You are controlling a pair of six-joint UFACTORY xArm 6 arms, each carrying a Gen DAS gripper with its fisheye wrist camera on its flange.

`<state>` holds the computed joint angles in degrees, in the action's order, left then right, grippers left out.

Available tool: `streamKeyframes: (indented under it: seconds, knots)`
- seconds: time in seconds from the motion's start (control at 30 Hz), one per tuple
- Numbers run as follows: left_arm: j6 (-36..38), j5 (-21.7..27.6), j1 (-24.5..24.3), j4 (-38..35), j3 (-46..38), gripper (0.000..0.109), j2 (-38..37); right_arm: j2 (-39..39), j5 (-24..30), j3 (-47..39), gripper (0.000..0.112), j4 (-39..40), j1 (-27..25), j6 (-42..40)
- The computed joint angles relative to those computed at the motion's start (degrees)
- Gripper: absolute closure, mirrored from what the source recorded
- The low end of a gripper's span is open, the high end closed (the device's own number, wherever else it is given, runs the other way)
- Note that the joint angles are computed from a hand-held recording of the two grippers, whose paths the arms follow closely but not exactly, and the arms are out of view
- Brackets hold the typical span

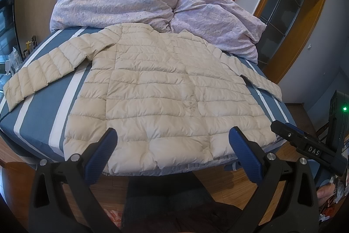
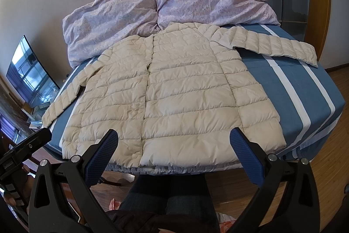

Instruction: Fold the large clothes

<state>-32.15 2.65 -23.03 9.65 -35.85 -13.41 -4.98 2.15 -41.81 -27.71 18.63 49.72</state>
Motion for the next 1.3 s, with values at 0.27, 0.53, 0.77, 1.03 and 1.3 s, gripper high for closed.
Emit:
streamKeyframes:
  seconds: [0.27, 0.53, 0.77, 1.03, 1.3]
  knots:
    - [3.21, 0.29, -0.01, -3.63, -1.95, 0.008, 2.5, 1.45, 0.71, -1.36, 0.011, 8.79, 0.11, -8.37]
    - [-1.39, 2.44, 3.79, 3.5, -9.66, 0.008, 10.61, 7.73, 3.15, -8.24, 0.011, 0.51, -3.3, -1.49]
    - [-8.61, 4.98, 8.01, 12.25, -22.21, 0.008, 22.02, 16.33, 6.57, -16.26, 0.011, 21.02, -9.41, -15.83]
    - [-24.14, 17.25, 9.25, 36.29, -42.24, 0.008, 35.94, 27.17, 13.66, -30.7, 0.011, 0.48, -22.22, 5.94]
    - [-17.18, 21.85, 9.99, 29.02, -52.63, 0.008, 46.39, 39.65, 24.8, -49.38, 0.016, -3.99, -30.13, 10.91]
